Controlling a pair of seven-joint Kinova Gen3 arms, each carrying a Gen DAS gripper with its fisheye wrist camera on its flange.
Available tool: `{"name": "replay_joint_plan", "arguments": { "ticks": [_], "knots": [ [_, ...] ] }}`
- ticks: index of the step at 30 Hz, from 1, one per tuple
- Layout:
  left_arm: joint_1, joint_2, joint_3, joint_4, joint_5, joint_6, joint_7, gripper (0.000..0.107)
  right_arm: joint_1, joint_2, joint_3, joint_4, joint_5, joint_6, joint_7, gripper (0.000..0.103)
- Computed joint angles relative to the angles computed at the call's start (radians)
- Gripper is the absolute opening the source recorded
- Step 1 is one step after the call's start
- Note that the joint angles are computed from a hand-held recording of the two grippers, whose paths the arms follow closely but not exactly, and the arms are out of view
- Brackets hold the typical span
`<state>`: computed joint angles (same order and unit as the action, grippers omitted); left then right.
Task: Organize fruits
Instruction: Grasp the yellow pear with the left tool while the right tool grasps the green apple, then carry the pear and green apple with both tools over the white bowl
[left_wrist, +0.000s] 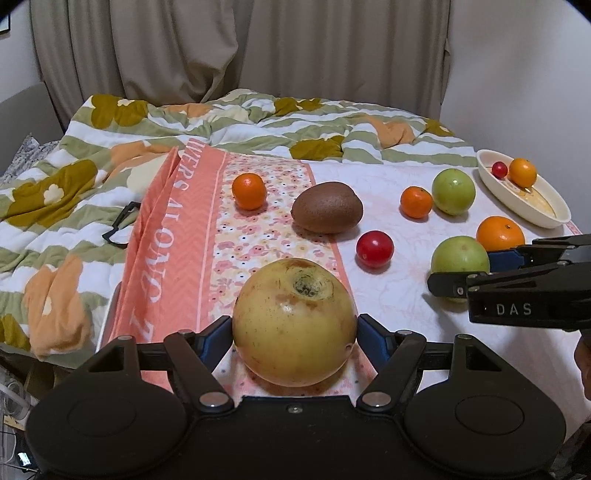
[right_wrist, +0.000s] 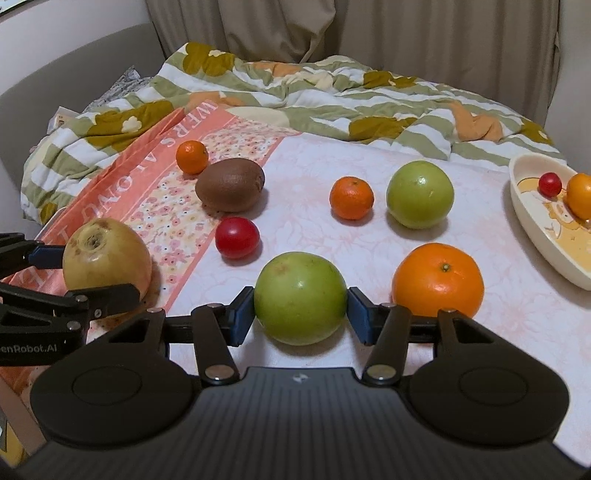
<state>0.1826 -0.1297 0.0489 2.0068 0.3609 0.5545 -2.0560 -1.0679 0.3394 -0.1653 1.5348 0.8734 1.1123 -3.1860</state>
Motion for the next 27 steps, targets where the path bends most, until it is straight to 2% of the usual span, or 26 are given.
{"name": "replay_joint_plan", "arguments": {
  "ticks": [7,18,24,27],
  "knots": [
    [0.007,-0.058,-0.030,0.019,0.026,0.012,-0.028,0.076,-0.033,-0.005,-0.007,-0.029,0.024,0.058,-0.008,0.069],
    [0.039,-0.176,-0.083,-0.003,0.066,0.074,-0.060,0.076,-0.110,-0.042,-0.037,-0.103,0.067,0.231,-0.046,0.069],
    [0.064,-0.225,-0.086,-0.041,0.086,0.105,-0.029,0.076,-0.156,-0.068,-0.066,-0.159,0.085,0.378,-0.049,0.069],
    [0.064,-0.242,-0.045,-0.064,0.068,0.107,0.025,0.076,-0.168,-0.097,-0.084,-0.158,0.093,0.431,-0.062,0.069]
  ]
}}
